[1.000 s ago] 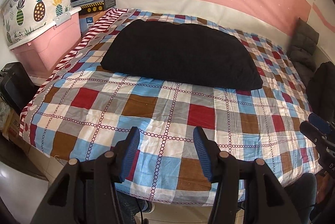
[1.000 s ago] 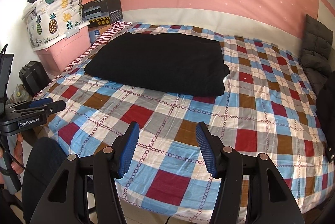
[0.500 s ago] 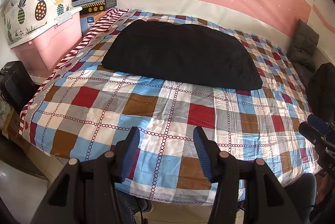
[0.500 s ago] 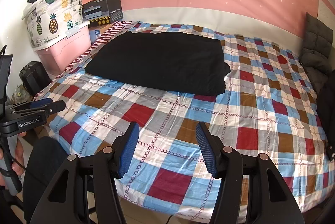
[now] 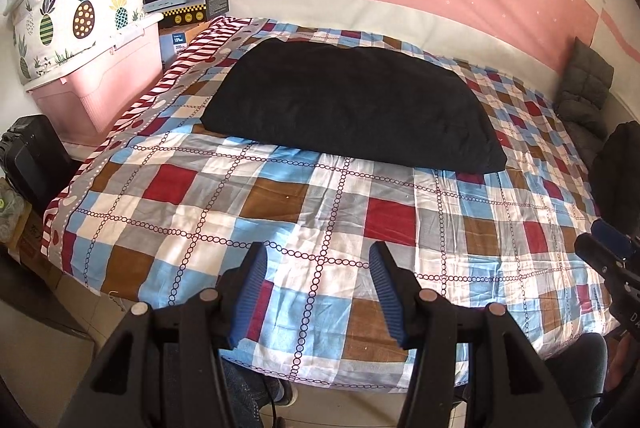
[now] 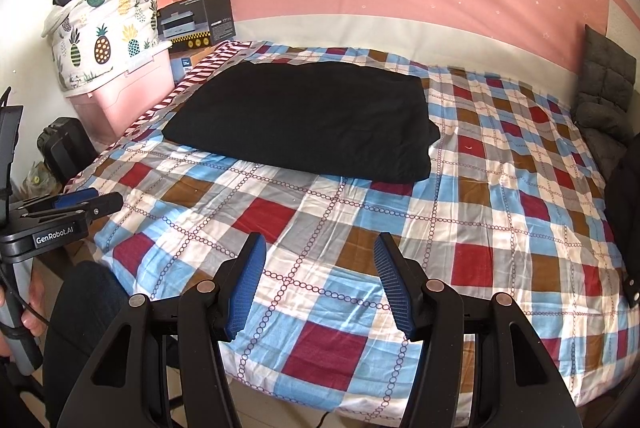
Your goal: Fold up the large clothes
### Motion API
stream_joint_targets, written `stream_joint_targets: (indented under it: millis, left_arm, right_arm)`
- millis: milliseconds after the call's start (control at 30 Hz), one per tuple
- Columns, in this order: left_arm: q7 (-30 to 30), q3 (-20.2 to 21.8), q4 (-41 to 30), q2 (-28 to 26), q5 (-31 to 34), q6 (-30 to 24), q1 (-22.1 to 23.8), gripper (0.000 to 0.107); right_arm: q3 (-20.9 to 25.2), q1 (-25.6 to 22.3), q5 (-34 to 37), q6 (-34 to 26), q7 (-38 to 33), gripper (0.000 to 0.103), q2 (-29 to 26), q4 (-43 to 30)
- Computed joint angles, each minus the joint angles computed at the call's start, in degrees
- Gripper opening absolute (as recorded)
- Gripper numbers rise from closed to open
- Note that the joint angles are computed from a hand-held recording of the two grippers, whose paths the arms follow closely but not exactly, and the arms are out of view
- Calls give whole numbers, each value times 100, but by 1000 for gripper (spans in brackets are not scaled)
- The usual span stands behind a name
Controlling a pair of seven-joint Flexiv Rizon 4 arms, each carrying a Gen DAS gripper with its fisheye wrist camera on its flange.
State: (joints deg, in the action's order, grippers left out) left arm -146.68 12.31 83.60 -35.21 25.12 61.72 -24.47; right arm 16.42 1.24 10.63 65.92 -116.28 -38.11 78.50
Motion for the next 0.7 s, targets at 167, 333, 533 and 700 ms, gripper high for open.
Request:
stream_joint_targets:
  millis: [167, 333, 533, 700]
  left_arm:
    - [-31, 34, -72, -10, 52, -167, -58, 55]
    - [-75, 15, -128, -7, 153, -294, -70, 55]
    - [-46, -71, -143, -29, 108, -347, -12, 55]
    - [-19, -65, -192, -40, 167, -413, -33, 55]
  right_arm:
    - [8, -11, 24, -22, -19, 57, -2, -11]
    - [9, -14, 43, -27, -33, 57, 1, -9]
    - [-12, -1, 41, -19, -20, 57, 11, 8]
    - [-4, -14, 47, -12, -32, 57, 10, 12]
